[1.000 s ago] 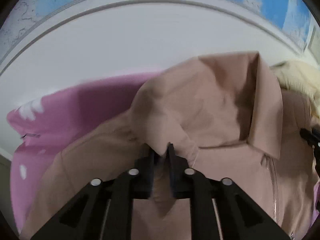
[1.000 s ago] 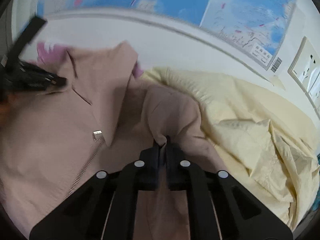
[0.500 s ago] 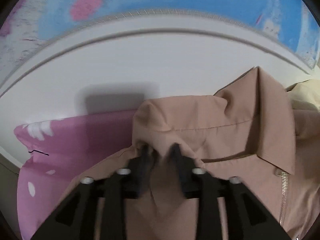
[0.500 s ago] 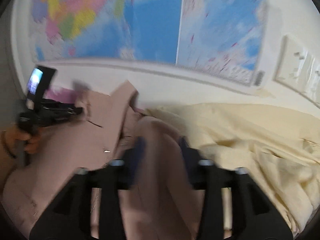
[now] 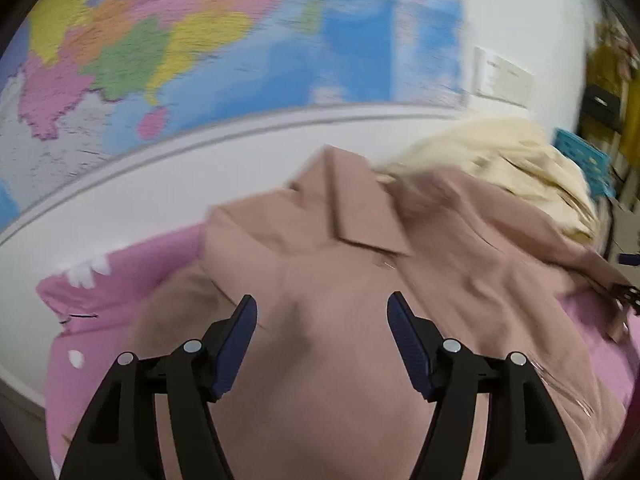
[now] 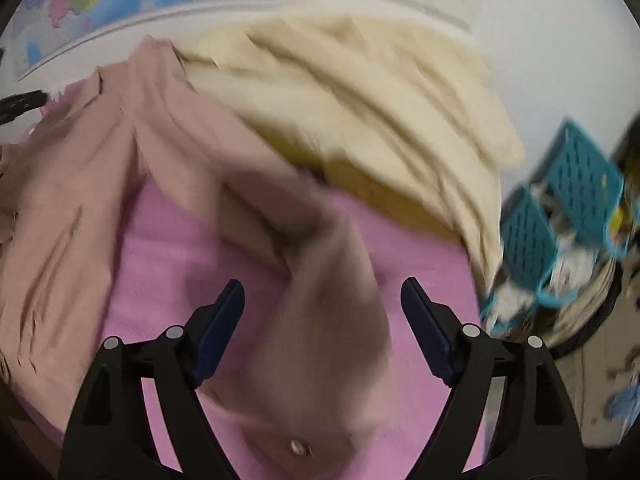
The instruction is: Fold large clothes
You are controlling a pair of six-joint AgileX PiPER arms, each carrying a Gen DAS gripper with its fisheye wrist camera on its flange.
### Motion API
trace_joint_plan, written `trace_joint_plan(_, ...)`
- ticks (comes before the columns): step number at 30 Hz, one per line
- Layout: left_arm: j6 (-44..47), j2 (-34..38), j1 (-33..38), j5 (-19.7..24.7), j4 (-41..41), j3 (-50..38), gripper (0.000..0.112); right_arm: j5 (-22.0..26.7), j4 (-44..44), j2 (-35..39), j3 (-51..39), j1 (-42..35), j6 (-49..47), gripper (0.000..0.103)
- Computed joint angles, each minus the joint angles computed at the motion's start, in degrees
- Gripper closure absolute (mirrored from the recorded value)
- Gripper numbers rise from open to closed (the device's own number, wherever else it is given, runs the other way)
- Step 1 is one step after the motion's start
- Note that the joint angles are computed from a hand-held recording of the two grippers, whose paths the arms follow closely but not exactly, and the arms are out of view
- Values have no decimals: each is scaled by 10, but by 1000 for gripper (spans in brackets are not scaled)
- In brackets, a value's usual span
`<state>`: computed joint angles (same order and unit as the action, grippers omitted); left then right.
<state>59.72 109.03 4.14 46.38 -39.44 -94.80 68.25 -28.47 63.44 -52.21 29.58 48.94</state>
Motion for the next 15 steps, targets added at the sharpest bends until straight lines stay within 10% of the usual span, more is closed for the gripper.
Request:
trace_joint_plan(2, 29, -27, -9, -4, -11, 46, 47, -25, 34, -24, 28, -17, -14, 41)
trace_joint_plan(5, 54, -56, -27, -21, -14, 99, 47, -48, 98, -37, 24, -61, -67, 100)
trace_joint_plan(15, 94, -73, 21, 115, -87, 82, 47, -37, 310, -12, -301, -57, -275, 101)
